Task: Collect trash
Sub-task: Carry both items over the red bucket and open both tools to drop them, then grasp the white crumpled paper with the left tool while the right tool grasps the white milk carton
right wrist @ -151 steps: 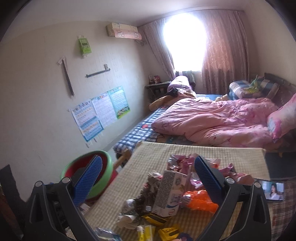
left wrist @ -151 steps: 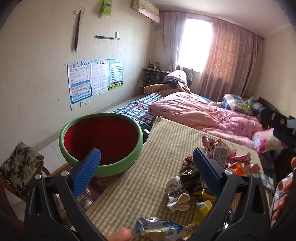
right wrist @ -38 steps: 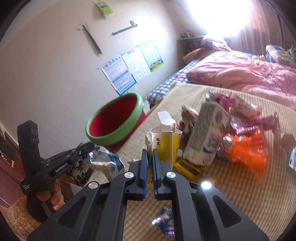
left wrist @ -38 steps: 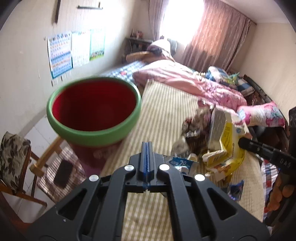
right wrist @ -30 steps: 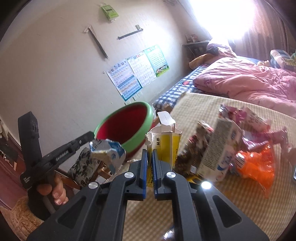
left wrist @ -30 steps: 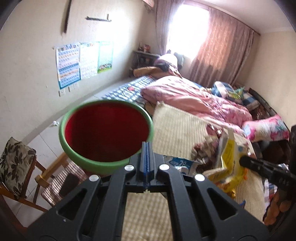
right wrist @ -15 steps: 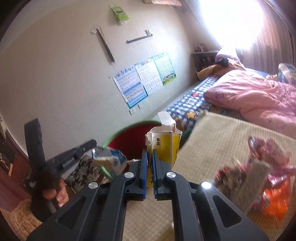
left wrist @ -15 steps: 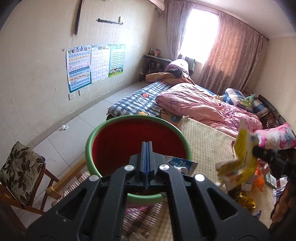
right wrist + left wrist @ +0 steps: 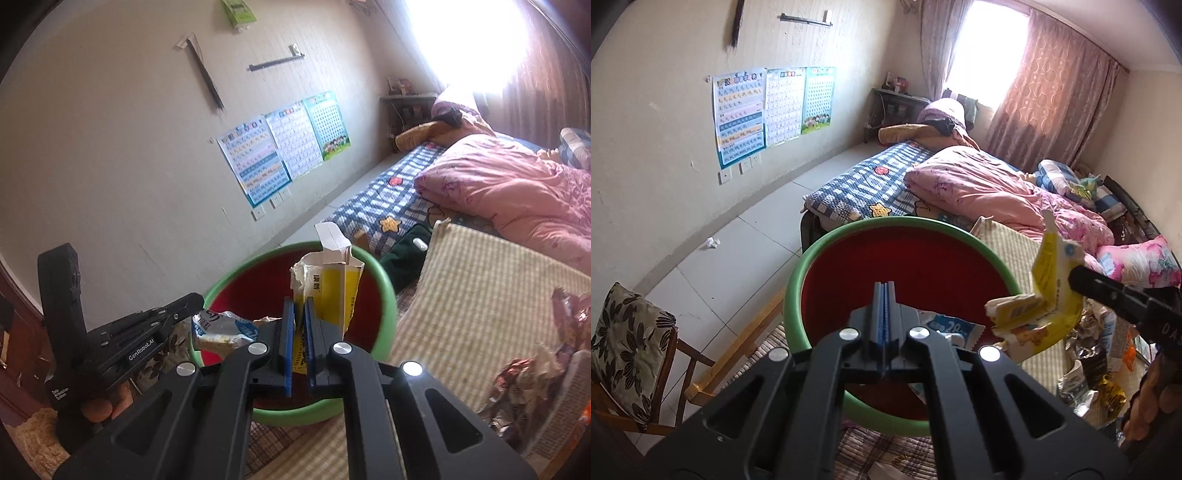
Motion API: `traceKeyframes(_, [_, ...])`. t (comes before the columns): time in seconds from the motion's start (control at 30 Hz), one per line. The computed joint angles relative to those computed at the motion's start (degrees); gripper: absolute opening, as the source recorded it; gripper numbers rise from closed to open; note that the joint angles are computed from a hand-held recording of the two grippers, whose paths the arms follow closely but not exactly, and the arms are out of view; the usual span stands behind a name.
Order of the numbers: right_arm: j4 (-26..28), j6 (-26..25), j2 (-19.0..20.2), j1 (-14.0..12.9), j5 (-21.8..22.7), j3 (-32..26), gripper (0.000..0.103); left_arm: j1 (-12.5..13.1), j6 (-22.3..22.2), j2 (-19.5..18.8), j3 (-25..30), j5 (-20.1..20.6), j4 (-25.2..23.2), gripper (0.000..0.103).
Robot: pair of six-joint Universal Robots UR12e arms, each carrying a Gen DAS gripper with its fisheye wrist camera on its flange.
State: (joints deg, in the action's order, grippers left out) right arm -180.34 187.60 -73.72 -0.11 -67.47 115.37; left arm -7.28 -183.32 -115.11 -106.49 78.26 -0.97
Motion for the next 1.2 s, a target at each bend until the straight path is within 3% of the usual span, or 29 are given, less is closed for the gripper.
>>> traceKeyframes(0.13, [0.4, 1.1, 0.9, 0.8, -1.1, -0.8, 0.012, 0.1, 0.3, -0.5, 0.4, -0.6, -0.2, 0.004])
traceKeyframes(0.2, [0.1, 1.2, 0.9, 1.1, -1.7, -0.8, 0.022, 0.3, 0.4, -0.7, 0.5, -1.1, -0.3, 0.019])
traceKeyframes(0.27, [-0.3, 1.3, 0.7, 1.4, -2.4, -0.7, 0.024, 0.4, 0.3, -0.7, 0.4, -1.4, 0.3, 0.028])
traceKeyframes(0.4, [-0.4, 1.4, 0.0, 1.5, -2.9, -0.1, 0.029, 0.4, 0.3, -0.6, 0.0, -1.9, 1.5, 0.037])
traceKeyframes(0.77, [-3.0, 2.0, -3.4, -0.1, -6.9, 4.3, 0.039, -1.6, -1.6, 0.9, -1.9, -3.4, 3.2, 0.049])
traceKeyframes(1.07, [-3.6, 4.1, -7.1, -5.8, -11.2, 10.4, 0.043, -5.0, -3.8, 3.1, -5.3, -7.2, -1.0, 0.055])
traceKeyframes(1.2, [-4.1, 4.4, -7.7, -7.4, -16.7, 12.0, 0.054, -6.7, -4.1, 3.3, -5.7, -6.7, -2.3, 0.056])
